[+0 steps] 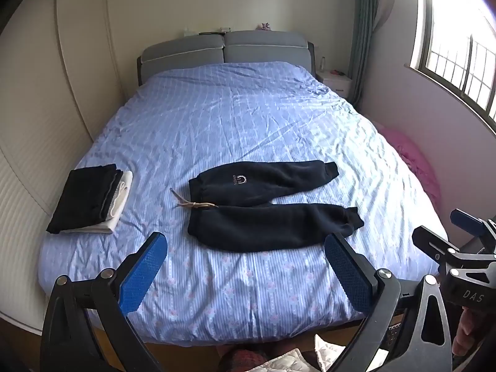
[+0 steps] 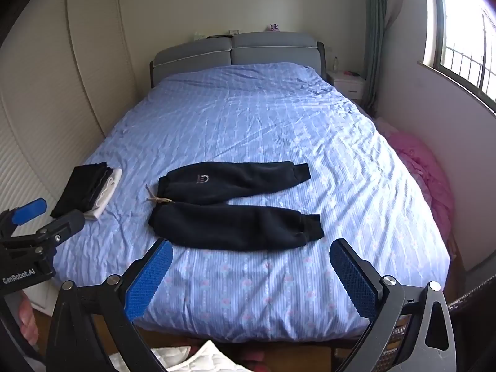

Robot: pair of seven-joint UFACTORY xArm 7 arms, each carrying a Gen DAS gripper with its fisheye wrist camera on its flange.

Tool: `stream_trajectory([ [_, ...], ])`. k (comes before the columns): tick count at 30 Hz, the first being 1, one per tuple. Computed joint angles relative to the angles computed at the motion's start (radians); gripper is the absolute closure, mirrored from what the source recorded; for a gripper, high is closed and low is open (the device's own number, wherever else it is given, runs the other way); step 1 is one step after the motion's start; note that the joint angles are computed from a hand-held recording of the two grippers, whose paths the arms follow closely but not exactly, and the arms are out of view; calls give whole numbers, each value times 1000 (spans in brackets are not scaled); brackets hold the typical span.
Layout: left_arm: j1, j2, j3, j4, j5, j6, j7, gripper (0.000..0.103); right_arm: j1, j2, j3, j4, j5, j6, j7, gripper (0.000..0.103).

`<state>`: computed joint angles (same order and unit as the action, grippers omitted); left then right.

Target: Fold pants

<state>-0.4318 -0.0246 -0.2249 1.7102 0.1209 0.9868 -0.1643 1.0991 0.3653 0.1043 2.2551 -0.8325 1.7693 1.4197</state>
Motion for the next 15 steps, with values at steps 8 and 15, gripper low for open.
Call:
stream_trajectory([
  [8,-11,26,-3,28,15,15,-17,0,-25,-23,13,-48,7,-31,12,0],
  [15,-17,37,2,42,33,20,-35,0,-44,-24,17,-52,11,-54,-3,0],
])
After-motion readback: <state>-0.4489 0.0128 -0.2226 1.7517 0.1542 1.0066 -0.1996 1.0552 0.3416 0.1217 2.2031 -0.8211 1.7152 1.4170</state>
